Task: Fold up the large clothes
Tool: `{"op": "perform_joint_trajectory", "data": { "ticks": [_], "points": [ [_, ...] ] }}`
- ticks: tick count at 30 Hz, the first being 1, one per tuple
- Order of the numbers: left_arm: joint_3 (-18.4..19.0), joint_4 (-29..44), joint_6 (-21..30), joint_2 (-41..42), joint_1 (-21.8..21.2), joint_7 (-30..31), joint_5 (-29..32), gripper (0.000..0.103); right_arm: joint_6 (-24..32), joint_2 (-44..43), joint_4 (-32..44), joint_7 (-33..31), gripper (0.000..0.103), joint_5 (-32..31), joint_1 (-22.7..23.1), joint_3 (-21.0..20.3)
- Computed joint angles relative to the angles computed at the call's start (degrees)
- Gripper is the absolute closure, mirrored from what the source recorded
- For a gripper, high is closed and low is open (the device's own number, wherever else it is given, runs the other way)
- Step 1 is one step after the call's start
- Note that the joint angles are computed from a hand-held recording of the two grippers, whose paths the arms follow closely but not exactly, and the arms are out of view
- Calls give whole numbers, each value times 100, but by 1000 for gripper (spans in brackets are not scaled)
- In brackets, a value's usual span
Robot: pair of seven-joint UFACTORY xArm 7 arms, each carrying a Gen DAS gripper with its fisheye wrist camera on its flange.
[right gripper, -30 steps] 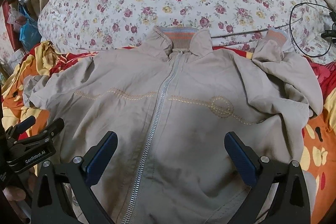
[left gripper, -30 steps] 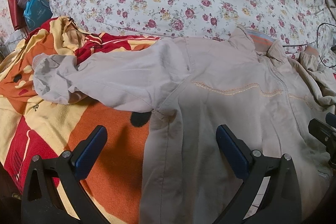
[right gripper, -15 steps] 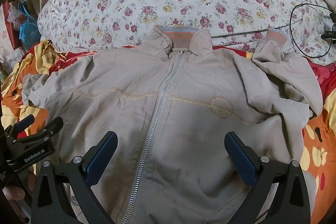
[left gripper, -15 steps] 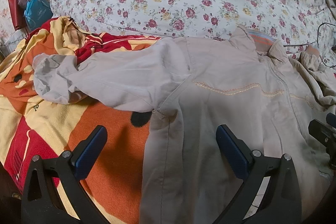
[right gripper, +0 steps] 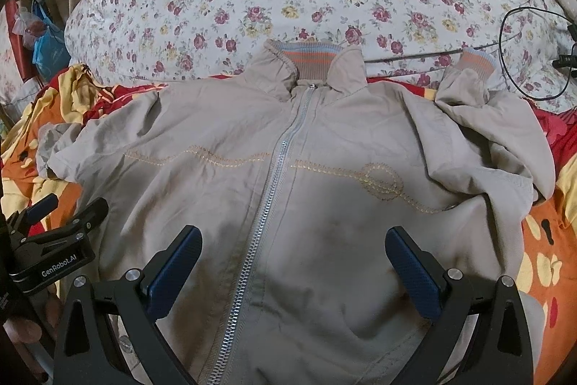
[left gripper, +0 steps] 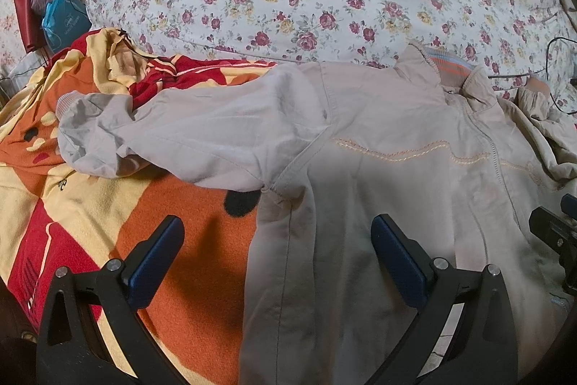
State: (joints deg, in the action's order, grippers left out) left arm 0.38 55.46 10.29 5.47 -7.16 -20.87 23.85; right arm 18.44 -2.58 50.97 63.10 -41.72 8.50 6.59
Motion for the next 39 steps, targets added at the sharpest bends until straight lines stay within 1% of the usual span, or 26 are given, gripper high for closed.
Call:
{"op": "perform_joint_trajectory", "data": {
  "ticks": [14,19,28,33,39],
  "points": [
    [10,1,-4,11,-6,-15,22,0,-59,43,4,38,2,-41,19,-19],
    [20,1,-16,41,-3,-4,22,0,-108,62,-5,-34,1,41,24,-39],
    [61,0,12,57,-69,-198,229,0,-84,86,3,-70,1,68,38,-50],
    [50,1,23,64,-61,-199,219,0,-128,102,0,-219,1,245,53,-67],
    [47,3,23,65,-58,-194,215,0,-106,103,8,-233,1,254,57,-68]
  ]
}}
